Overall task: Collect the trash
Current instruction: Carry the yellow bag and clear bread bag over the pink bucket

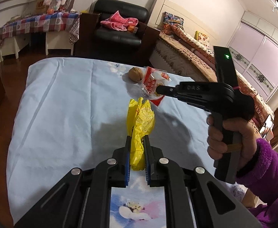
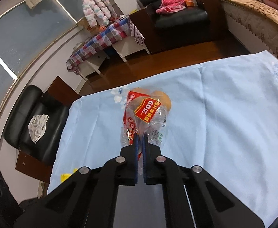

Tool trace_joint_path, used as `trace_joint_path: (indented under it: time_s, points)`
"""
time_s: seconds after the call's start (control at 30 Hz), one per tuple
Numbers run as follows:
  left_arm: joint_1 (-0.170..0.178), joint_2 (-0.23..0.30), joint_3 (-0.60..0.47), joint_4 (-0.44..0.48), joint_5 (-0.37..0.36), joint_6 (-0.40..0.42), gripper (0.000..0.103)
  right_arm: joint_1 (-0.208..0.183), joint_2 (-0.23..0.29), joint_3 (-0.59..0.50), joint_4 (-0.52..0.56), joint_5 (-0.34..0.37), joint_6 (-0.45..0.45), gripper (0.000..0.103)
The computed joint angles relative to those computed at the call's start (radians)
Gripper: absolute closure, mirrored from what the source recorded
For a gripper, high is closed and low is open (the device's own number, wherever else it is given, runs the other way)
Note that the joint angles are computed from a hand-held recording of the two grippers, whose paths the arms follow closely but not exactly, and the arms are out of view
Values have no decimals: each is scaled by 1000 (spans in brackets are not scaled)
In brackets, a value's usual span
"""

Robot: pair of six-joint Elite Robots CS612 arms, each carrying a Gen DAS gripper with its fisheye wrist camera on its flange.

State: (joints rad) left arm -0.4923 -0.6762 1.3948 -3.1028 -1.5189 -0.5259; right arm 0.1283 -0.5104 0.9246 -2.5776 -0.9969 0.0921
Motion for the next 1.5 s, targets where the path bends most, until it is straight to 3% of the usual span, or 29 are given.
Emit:
trace_joint_path:
  time_s: [0.43, 0.73, 1.0, 1.5]
  points:
    - [-43, -14, -7, 5, 70, 0, 92, -45, -150, 240, -100, -16, -90, 99]
    - [-69, -6, -47, 22, 88, 2, 92, -79, -223, 366, -171, -29, -110, 99]
    - [-93, 12, -102, 65, 84, 23, 92, -103, -264, 443, -242, -54, -122, 99]
    - [-125, 84, -278, 157, 31, 69, 92, -151, -301, 512, -364, -139, -46, 99]
